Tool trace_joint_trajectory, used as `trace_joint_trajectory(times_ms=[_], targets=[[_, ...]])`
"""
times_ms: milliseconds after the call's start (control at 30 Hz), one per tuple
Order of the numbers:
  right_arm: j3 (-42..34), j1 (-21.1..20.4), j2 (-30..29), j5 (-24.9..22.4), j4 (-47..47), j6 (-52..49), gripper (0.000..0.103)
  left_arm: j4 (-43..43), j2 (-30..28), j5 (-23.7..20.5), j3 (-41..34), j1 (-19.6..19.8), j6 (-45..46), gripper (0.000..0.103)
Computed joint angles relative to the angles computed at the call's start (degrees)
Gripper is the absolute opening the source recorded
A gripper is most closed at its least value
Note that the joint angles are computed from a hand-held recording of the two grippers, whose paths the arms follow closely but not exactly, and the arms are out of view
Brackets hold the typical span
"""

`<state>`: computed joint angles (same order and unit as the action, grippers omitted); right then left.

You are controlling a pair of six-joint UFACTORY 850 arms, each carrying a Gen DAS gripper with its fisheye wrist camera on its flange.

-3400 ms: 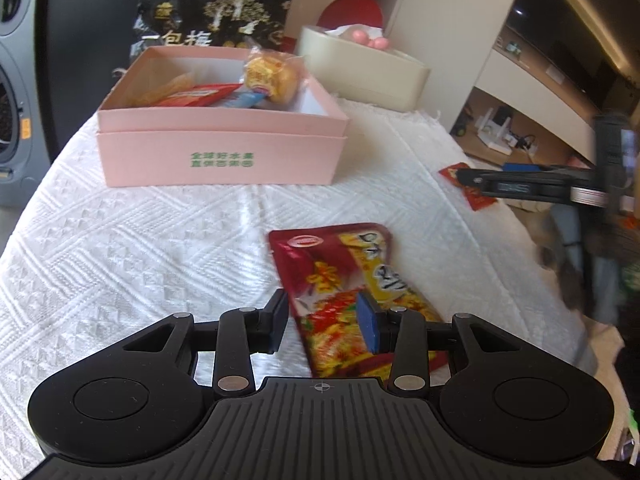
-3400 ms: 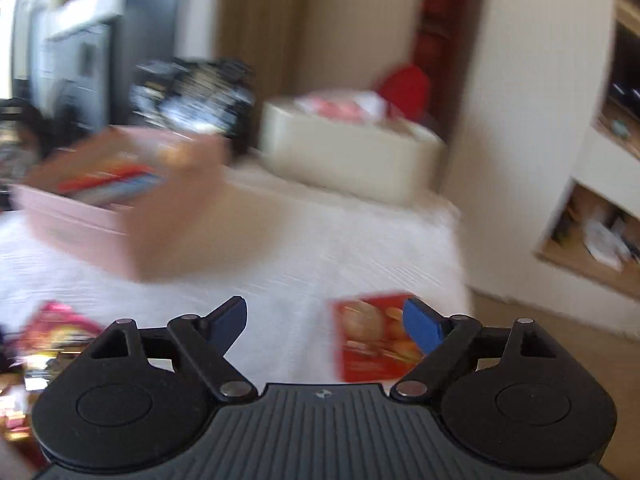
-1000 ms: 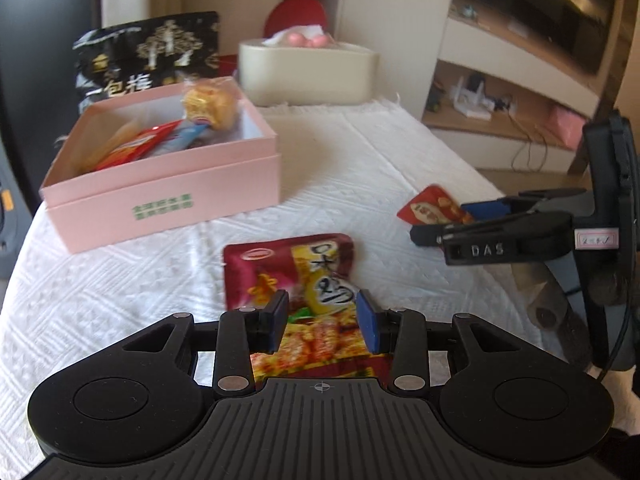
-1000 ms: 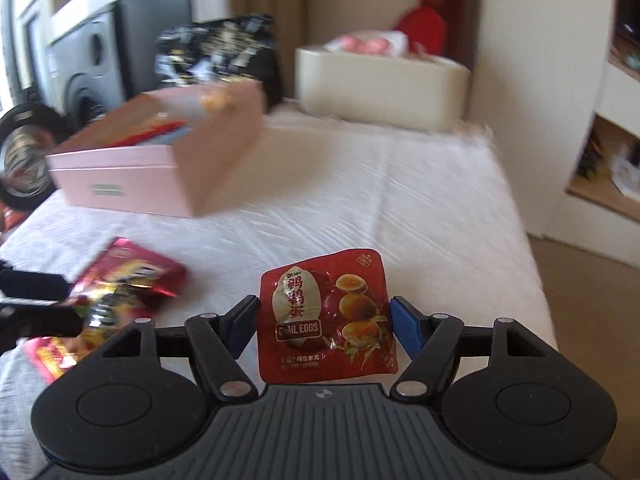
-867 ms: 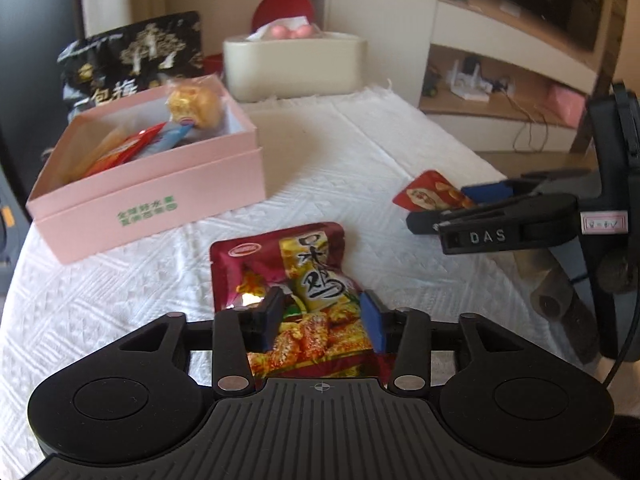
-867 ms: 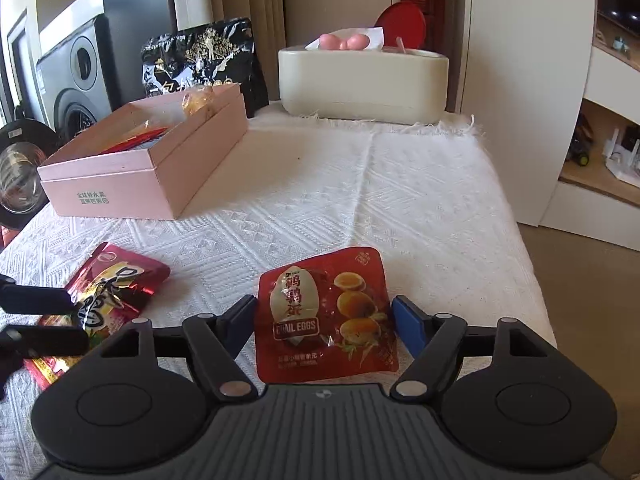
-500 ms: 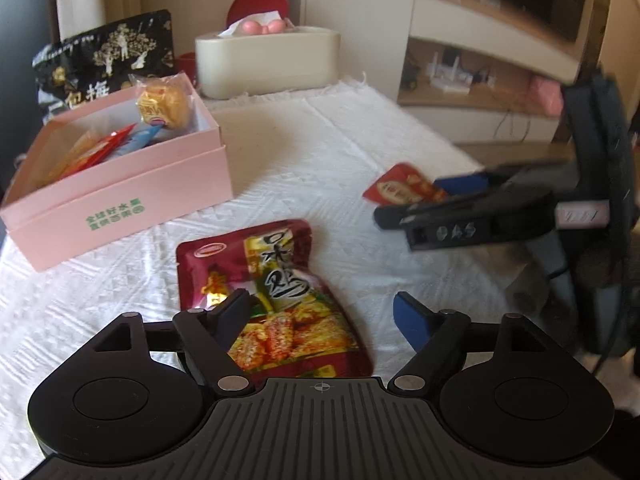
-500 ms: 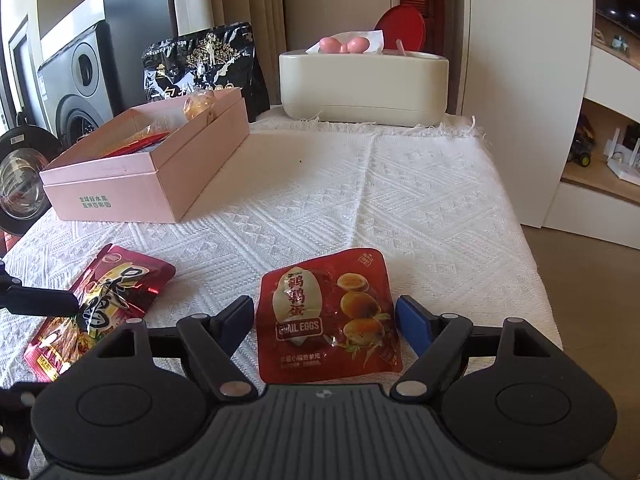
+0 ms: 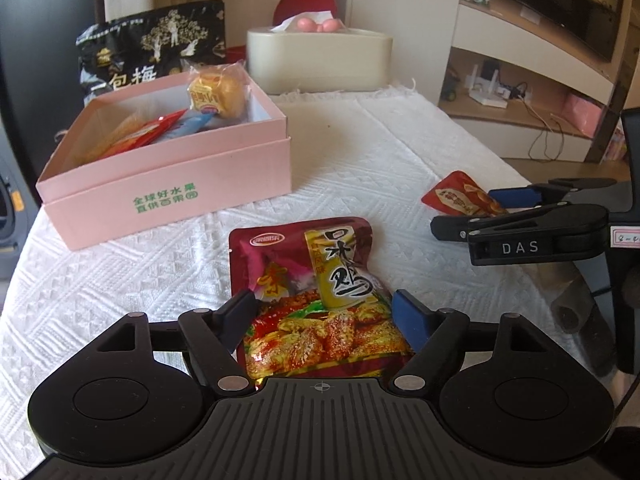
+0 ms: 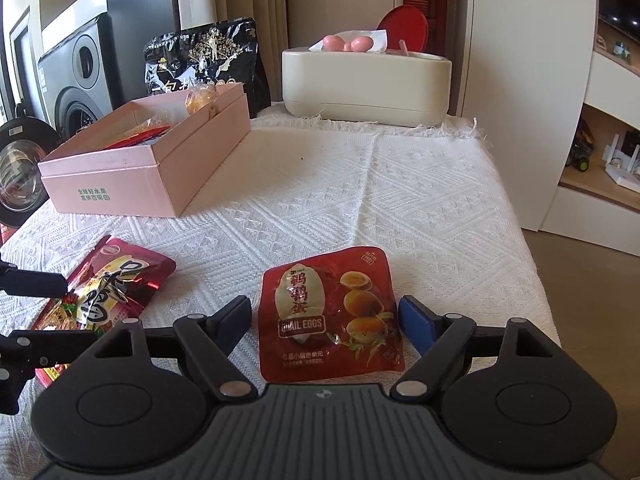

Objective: Organize snacks
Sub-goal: 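Grasp the red quail egg packet with right while left holds the chicken bag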

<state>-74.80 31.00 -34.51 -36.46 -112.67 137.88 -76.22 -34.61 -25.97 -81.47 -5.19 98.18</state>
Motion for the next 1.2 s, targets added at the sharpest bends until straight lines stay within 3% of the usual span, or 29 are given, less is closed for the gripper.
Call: trace_joint_trajectory(times_ms=[333,567,800,1033,1200], targets=[[-0.1,0.1,0.0,-0.1,0.4,-0.5,0.083,0.8,-2.2,-2.9,-2.5,1.3,-7.4,0.092],[-0.2,0.1,-0.1,-0.2,0.7,-0.7,0.084,2.7,-3.1,-2.3,-3.9,0.6,-9.3,0.096],[-0.2,0.2,-0.2,-0.4,1.2,-1.2,0.084,-4.8,-3.7,-0.3,-3.4,0.0,1.1,0.097],[-0.2,0.1,-0.2,-0.3,1.0,-1.1,0.086,-2.9,-3.4,0.8,-3.2,-0.4,-0.1,0.096],[-0.1,0.0,-0.1,0.0,0.6,-0.9,0.086,-6.6,-2.5,2.3,-1.4,-0.7,5.2,0.096]])
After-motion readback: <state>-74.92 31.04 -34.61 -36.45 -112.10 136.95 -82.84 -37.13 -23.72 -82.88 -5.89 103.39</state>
